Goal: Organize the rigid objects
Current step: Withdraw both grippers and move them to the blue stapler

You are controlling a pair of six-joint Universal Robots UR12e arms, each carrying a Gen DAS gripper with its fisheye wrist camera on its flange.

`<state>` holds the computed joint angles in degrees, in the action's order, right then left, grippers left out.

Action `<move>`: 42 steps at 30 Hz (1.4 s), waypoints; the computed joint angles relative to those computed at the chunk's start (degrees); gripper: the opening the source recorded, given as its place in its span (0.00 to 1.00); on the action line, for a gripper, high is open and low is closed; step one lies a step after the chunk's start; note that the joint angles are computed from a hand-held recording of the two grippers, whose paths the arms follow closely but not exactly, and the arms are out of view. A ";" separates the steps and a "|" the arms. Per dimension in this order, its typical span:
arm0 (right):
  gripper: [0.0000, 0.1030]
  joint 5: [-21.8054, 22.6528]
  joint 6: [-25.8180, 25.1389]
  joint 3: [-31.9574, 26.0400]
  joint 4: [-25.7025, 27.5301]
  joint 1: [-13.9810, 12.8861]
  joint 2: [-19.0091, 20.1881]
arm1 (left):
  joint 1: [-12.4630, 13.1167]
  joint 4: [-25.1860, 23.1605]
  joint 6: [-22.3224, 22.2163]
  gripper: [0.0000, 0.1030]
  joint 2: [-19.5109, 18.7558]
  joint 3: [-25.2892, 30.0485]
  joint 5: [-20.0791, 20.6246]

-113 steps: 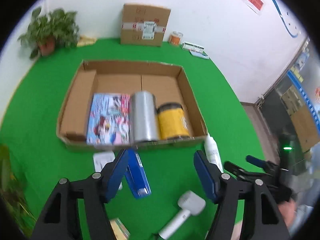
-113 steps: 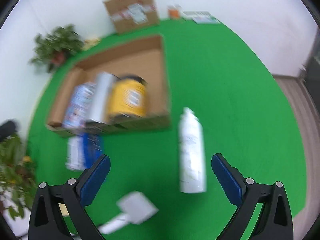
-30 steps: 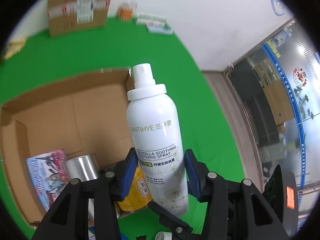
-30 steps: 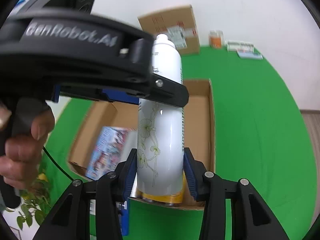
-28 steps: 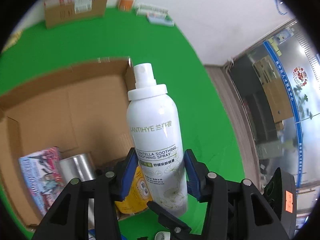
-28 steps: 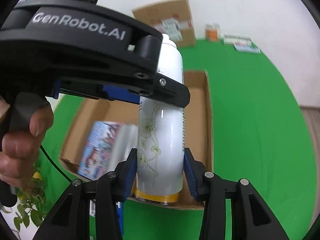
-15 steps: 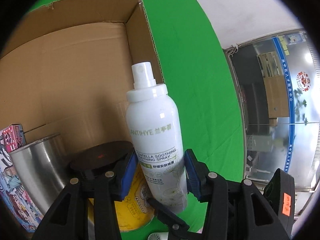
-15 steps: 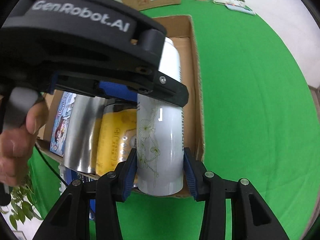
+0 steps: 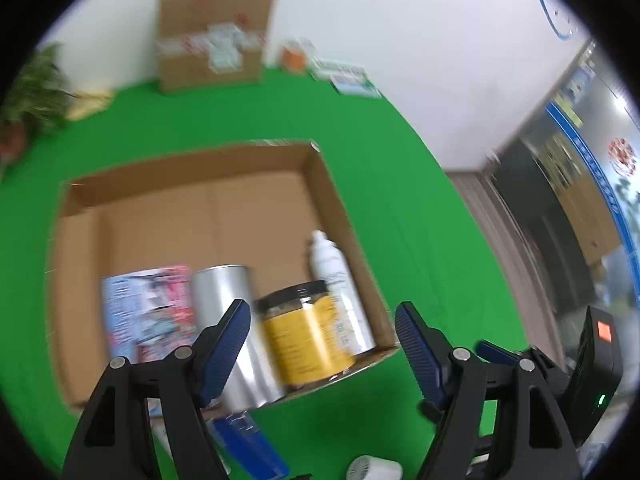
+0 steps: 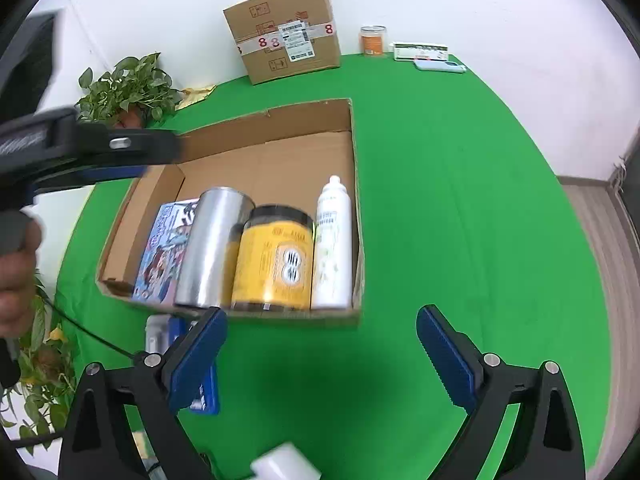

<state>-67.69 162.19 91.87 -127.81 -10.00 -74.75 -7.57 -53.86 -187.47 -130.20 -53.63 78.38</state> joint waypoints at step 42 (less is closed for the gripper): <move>0.87 -5.91 -4.25 15.58 13.42 3.14 -10.41 | 5.80 4.49 -16.33 0.98 23.79 -40.55 1.77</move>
